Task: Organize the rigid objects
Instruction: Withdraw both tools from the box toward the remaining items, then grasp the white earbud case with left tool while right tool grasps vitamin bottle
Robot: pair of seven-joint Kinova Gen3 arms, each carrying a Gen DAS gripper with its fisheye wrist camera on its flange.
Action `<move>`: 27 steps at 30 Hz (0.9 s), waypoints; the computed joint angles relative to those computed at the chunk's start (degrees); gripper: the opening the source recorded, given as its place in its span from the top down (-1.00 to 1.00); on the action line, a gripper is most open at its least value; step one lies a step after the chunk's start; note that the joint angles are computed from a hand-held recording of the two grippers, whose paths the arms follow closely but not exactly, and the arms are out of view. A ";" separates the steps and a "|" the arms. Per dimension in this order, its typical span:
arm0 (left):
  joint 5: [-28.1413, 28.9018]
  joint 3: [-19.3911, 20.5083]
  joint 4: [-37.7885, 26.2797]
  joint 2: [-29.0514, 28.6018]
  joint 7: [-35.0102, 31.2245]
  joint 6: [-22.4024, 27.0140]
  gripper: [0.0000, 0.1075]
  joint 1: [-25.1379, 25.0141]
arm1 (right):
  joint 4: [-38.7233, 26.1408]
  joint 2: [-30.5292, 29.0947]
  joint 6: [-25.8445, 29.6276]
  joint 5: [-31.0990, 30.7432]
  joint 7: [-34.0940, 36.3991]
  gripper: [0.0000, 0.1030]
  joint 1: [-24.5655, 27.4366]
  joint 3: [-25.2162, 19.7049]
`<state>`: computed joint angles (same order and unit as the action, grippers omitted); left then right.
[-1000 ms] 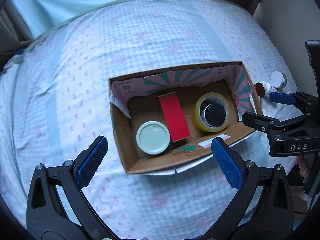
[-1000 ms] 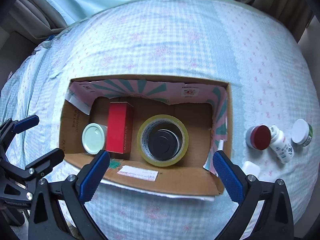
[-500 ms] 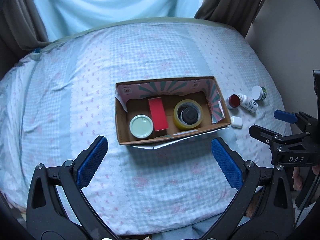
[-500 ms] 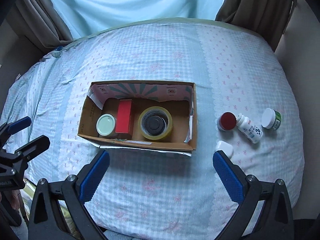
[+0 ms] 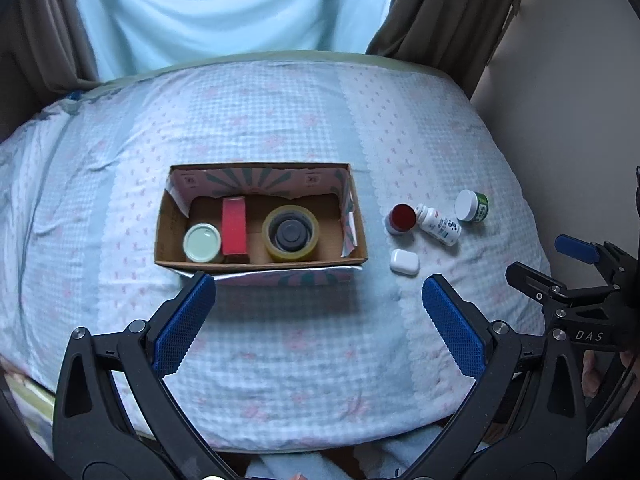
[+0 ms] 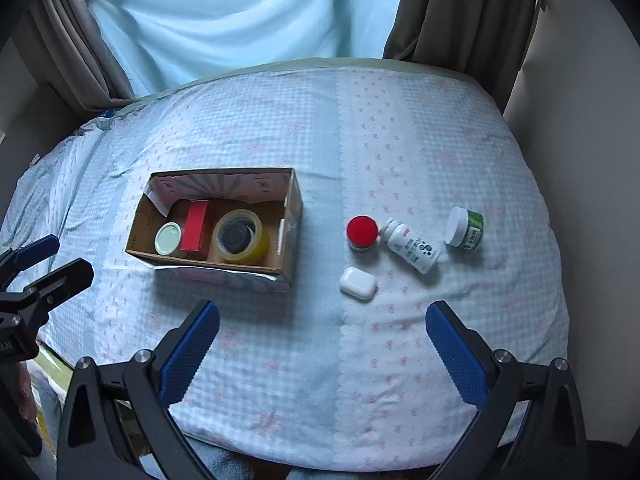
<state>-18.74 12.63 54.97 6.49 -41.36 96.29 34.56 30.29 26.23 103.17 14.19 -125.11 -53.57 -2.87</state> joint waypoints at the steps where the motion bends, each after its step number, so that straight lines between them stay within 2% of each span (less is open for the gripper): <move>1: -1.23 -0.28 -2.02 1.55 2.33 1.17 -0.91 2.36 | 1.71 -1.19 -0.57 -0.06 1.53 -1.00 0.95 -0.11; 3: -5.04 -0.70 -6.15 4.89 6.99 3.41 -0.91 7.67 | 5.19 -3.86 -1.93 -0.88 4.79 -1.00 3.98 -0.75; 6: -9.14 -0.29 -11.70 9.77 11.53 5.74 -0.91 12.63 | 10.46 -7.58 -5.43 -2.84 9.60 -1.00 9.39 -2.05; 10: -9.00 -2.69 -18.29 15.43 15.13 7.31 -0.91 17.53 | 14.49 -9.98 -7.80 -4.67 16.91 -1.00 15.71 -2.99; 15: -7.88 -5.84 -25.05 21.66 14.84 8.91 -0.91 21.16 | 17.61 -10.91 -9.55 -8.20 23.65 -1.00 22.00 -3.45; 20: -3.31 -8.21 -21.44 23.30 13.96 4.79 -0.91 20.52 | 19.95 -10.09 -11.38 -11.17 29.28 -1.00 25.95 -3.63; 24: -0.31 -8.88 -14.79 23.00 14.47 -1.32 -0.91 18.81 | 21.51 -8.70 -13.44 -13.99 34.63 -1.00 28.38 -4.08; 27: -0.66 -8.95 -10.21 23.13 14.11 -5.99 -0.91 18.25 | 21.86 -6.69 -14.53 -15.25 39.40 -1.00 29.39 -4.33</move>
